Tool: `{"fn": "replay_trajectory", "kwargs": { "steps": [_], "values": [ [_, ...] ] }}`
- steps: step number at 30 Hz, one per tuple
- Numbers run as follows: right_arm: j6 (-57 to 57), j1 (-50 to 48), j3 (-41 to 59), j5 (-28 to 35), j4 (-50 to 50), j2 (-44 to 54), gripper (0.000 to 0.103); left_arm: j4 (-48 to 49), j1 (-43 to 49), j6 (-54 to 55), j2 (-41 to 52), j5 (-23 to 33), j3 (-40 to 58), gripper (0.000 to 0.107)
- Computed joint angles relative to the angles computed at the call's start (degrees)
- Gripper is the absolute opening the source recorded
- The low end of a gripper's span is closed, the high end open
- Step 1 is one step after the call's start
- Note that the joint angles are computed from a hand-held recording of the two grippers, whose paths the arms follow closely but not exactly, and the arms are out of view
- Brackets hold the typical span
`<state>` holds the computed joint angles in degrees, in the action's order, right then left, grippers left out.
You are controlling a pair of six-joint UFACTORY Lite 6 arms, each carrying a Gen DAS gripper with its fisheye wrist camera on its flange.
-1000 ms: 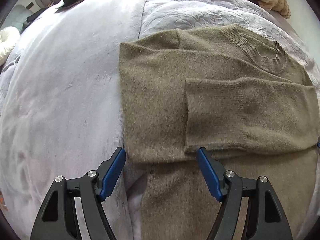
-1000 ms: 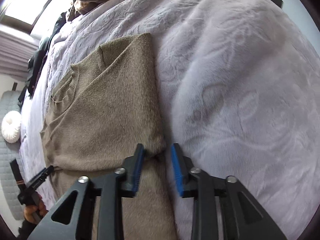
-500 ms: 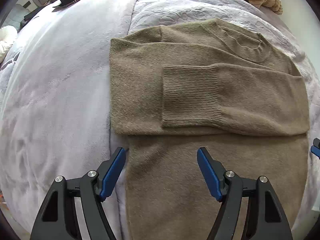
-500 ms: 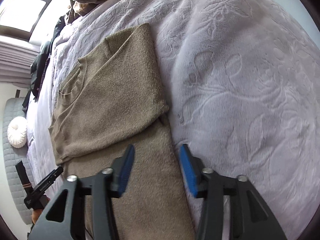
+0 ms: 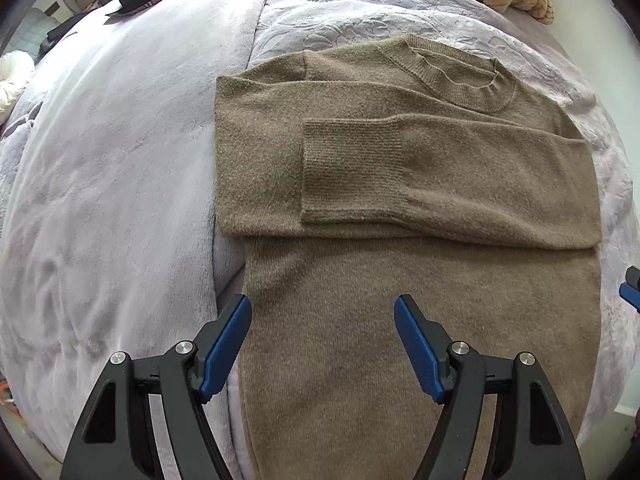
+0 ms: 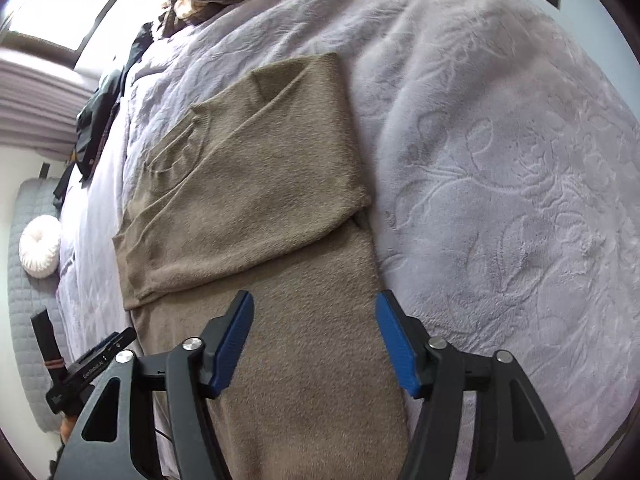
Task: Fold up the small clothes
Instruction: 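Open both grippers and move them toward the sweater hem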
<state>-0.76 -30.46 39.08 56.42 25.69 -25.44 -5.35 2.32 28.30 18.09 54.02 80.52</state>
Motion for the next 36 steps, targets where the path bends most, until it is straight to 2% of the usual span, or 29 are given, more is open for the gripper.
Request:
{"fn": "replay_trajectory", "kwargs": {
  "steps": [2, 5, 6, 7, 8, 14, 17, 20, 36],
  "values": [
    [0.86, 1.79, 0.65, 0.33, -0.55, -0.68, 0.078, -0.02, 0.09, 0.28, -0.62, 0.96, -0.23, 0.075],
    [2.49, 4.44, 1.17, 0.75, -1.07, -1.61, 0.079, -0.08, 0.48, 1.21, -3.06, 2.06, -2.01, 0.077],
    [3.03, 5.20, 1.31, 0.88, -1.11, -1.79, 0.079, 0.10, 0.51, 1.43, -3.58, 1.88, -2.54, 0.091],
    [3.32, 5.63, 1.33, 0.99, -1.06, -1.96, 0.079, 0.24, 1.26, 2.35, -3.95, 0.72, -3.57, 0.099],
    [3.57, 6.00, 1.29, 1.09, -1.01, -2.19, 0.079, 0.35, 1.45, 2.55, -5.40, -0.31, -4.74, 0.102],
    [6.22, 9.54, 1.27, 1.27, -2.10, -4.03, 0.081, 0.05, 3.50, 5.97, -7.04, 0.66, -5.72, 0.102],
    [8.32, 12.59, 1.38, 0.79, -3.93, -5.26, 0.097, 0.30, 4.10, 6.45, -6.95, 1.15, -5.81, 0.102],
    [9.07, 14.73, 1.62, 1.07, -4.34, -6.20, 0.103, 0.21, 4.89, 7.14, -7.14, 1.29, -5.90, 0.102],
    [9.44, 12.43, -0.72, 5.60, -1.31, -9.21, 0.103, -1.37, 7.52, 10.85, -7.78, 3.46, -6.39, 0.102]
  ]
}}
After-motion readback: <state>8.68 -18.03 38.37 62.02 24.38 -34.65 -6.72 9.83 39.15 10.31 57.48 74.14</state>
